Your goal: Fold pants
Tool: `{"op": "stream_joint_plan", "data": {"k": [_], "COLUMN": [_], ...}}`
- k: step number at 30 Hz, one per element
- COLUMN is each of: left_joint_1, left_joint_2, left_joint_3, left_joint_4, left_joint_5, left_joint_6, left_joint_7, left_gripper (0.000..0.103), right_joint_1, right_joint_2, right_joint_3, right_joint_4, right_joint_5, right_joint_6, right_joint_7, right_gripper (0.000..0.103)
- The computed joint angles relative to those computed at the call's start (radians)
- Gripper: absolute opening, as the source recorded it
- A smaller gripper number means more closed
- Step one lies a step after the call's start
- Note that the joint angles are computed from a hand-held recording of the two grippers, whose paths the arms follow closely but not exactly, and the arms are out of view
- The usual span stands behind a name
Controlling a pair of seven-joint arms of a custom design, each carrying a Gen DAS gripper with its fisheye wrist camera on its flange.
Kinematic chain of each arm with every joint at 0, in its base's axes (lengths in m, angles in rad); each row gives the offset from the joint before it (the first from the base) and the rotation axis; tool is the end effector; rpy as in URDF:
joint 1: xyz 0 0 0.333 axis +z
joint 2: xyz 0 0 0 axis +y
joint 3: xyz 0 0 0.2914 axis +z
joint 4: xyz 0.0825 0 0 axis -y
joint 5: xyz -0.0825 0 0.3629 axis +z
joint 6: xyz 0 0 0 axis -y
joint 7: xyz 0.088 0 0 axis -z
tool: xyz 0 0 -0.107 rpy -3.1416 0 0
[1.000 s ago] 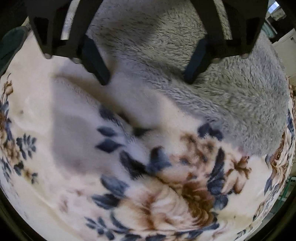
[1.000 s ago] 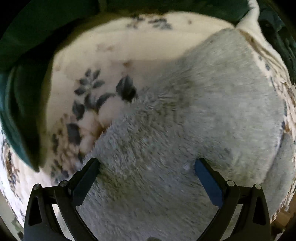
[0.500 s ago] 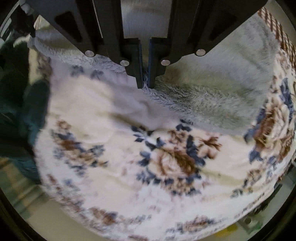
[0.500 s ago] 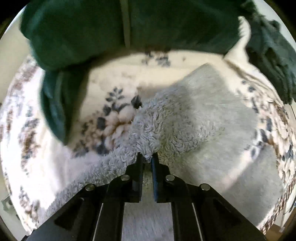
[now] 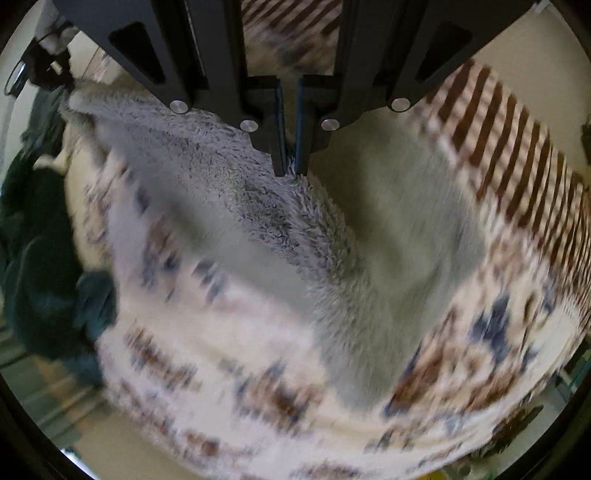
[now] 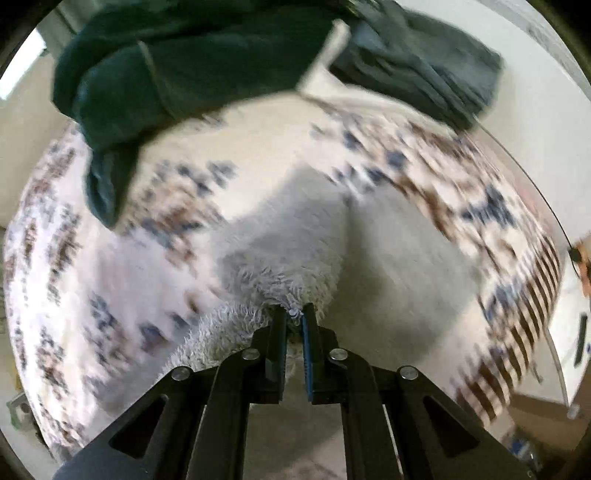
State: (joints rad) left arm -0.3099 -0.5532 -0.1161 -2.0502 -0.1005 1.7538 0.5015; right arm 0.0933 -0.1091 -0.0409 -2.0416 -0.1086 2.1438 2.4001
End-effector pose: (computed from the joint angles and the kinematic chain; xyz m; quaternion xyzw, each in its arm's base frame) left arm 0.3431 -0.1795 0.6503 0.8904 -0.4369 0.1272 0.0141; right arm 0.5270 0.0225 0.4944 -0.4064 0.9064 -0.0791 0.0835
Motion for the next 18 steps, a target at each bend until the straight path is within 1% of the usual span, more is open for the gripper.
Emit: {"op": "stream_joint_plan", "data": {"k": [2, 4, 5, 6, 7, 9, 10, 11, 12, 13, 14, 15, 17, 18], "left_joint_1": [-0.014, -0.031, -0.033, -0.035, -0.038, -0.028, -0.021, -0.014, -0.011, -0.003, 0.011, 0.018, 0.045, 0.052], "left_joint_2": [-0.034, -0.067, -0.079, -0.098, -0.123, -0.17, -0.198, -0.221, -0.236, -0.248, -0.253, -0.255, -0.233, -0.223], "left_joint_3": [-0.008, -0.008, -0.01, -0.001, 0.013, 0.021, 0.023, 0.023, 0.023, 0.021, 0.016, 0.017, 0.019, 0.022], "left_joint_4": [-0.081, -0.167, -0.196, -0.225, -0.254, -0.276, -0.282, -0.279, -0.276, -0.267, -0.252, -0.248, -0.231, -0.232], "left_joint_5": [-0.019, -0.043, -0.04, -0.052, -0.077, -0.098, -0.099, -0.09, -0.077, -0.058, -0.023, 0.006, 0.074, 0.09], "left_joint_6": [-0.014, -0.007, -0.012, -0.001, 0.019, 0.032, 0.045, 0.051, 0.058, 0.064, 0.068, 0.069, 0.051, 0.044], "left_joint_7": [-0.009, -0.014, -0.02, -0.025, -0.035, -0.088, -0.114, -0.136, -0.151, -0.169, -0.185, -0.191, -0.205, -0.212], "left_gripper": [0.003, 0.002, 0.002, 0.003, 0.003, 0.004, 0.004, 0.007, 0.021, 0.031, 0.057, 0.076, 0.077, 0.077], "right_joint_1": [-0.005, -0.011, -0.015, -0.018, -0.019, -0.017, -0.011, -0.006, 0.005, 0.014, 0.026, 0.047, 0.08, 0.093], "right_joint_2": [-0.055, -0.088, -0.096, -0.103, -0.112, -0.117, -0.13, -0.134, -0.152, -0.173, -0.184, -0.2, -0.193, -0.186], "right_joint_3": [-0.003, 0.0, 0.001, -0.006, -0.021, -0.042, -0.052, -0.055, -0.056, -0.054, -0.056, -0.061, -0.06, -0.054], "right_joint_4": [-0.087, -0.155, -0.175, -0.194, -0.221, -0.241, -0.258, -0.262, -0.278, -0.298, -0.311, -0.332, -0.336, -0.337], "right_joint_5": [-0.015, -0.07, -0.093, -0.095, -0.061, 0.018, 0.067, 0.097, 0.132, 0.163, 0.2, 0.26, 0.335, 0.361], "right_joint_6": [-0.028, -0.056, -0.064, -0.067, -0.062, -0.054, -0.036, -0.027, -0.012, 0.011, 0.038, 0.063, 0.059, 0.048], "right_joint_7": [0.007, 0.031, 0.051, 0.06, 0.049, 0.022, -0.007, -0.029, -0.056, -0.068, -0.079, -0.102, -0.125, -0.123], "right_gripper": [0.007, 0.001, 0.001, 0.001, 0.001, 0.003, 0.008, 0.027, 0.04, 0.059, 0.065, 0.065, 0.065, 0.065]}}
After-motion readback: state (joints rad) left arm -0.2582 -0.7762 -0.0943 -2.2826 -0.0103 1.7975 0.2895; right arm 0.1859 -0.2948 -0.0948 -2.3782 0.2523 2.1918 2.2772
